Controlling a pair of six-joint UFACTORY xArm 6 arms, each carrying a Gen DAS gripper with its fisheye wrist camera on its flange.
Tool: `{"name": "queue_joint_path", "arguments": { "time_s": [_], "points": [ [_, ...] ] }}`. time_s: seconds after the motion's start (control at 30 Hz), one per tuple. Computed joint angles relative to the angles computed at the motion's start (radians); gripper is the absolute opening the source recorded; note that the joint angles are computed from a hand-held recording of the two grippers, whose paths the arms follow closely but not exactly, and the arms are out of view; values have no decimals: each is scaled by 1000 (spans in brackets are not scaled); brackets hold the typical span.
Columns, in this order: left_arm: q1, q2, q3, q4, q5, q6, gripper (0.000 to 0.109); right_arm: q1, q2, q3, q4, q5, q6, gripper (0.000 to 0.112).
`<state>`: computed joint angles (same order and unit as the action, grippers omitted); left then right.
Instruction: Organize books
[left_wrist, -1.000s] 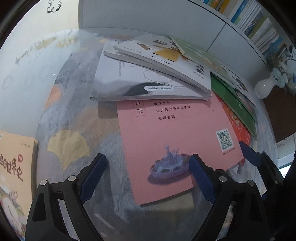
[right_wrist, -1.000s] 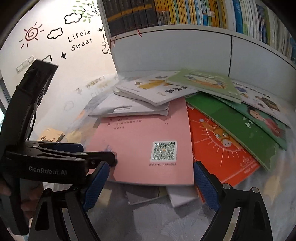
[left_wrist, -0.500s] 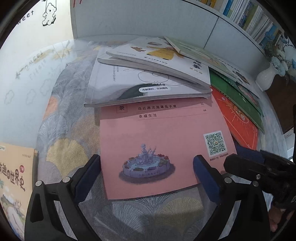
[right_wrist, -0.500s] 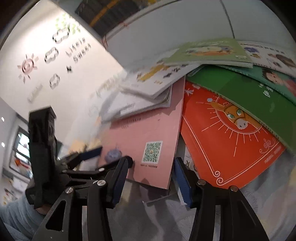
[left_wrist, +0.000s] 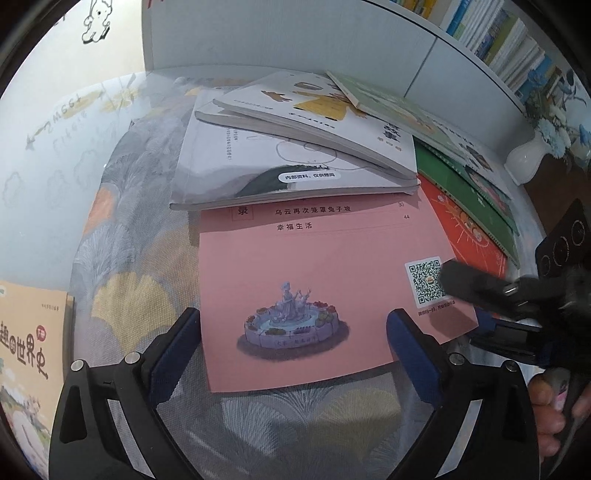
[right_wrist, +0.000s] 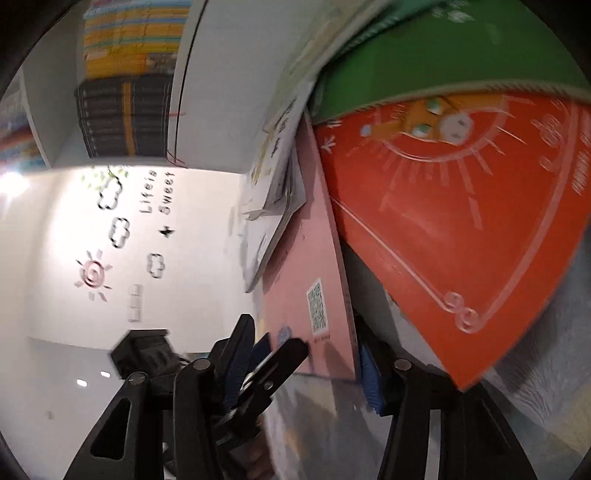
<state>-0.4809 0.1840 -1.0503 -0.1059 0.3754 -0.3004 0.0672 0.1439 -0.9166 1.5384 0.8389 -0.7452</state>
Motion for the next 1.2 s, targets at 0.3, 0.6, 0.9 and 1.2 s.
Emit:
{"name": "queue_joint_path", "arguments": {
  "time_s": [0.3,0.6,0.9,1.2],
  "points": [
    [6,-97,38,-116,110,36,99,105,-76,8,-82,-236,0,11],
    [17,-314,200,-62,180,-51,99,67,-297,140,-137,-323,95,8],
    [30,-506,342,-111,172,-58,100,146,-570,262,-498,-367,239,11],
    [133,-729,491,-10,231,-168,100,345,-555,244,-374,-367,129,19]
  ]
}}
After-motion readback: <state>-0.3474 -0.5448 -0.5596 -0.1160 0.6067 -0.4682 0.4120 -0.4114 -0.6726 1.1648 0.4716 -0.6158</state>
